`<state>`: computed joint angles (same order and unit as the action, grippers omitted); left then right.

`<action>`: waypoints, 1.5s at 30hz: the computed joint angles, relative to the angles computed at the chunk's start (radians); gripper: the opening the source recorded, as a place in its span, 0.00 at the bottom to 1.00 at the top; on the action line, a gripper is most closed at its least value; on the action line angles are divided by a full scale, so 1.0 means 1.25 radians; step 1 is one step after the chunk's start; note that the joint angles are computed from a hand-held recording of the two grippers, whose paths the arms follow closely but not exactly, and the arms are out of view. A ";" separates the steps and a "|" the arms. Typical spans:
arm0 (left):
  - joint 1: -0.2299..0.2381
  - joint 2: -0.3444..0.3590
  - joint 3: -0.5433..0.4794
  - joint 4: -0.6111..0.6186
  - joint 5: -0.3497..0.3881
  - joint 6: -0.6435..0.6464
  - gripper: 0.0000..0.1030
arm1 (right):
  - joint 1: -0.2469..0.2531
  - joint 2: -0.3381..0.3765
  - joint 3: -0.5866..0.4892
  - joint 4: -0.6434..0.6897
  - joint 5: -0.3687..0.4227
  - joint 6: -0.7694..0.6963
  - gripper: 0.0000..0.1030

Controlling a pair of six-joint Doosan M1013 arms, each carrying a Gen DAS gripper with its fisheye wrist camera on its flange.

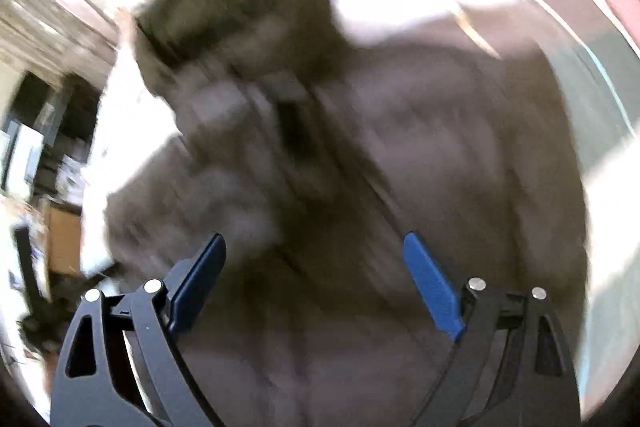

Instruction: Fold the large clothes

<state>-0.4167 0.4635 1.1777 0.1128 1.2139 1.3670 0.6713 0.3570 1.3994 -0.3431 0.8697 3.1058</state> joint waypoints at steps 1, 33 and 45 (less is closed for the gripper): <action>0.003 0.012 -0.018 -0.010 -0.006 -0.001 0.98 | -0.011 -0.008 0.016 -0.003 -0.086 -0.024 0.88; 0.068 0.029 0.019 -0.081 0.045 -0.033 0.98 | -0.118 0.056 -0.145 -0.004 -0.034 -0.292 0.11; 0.061 0.016 0.021 -0.139 0.064 -0.039 0.98 | -0.001 -0.083 0.086 0.081 0.104 -0.088 0.74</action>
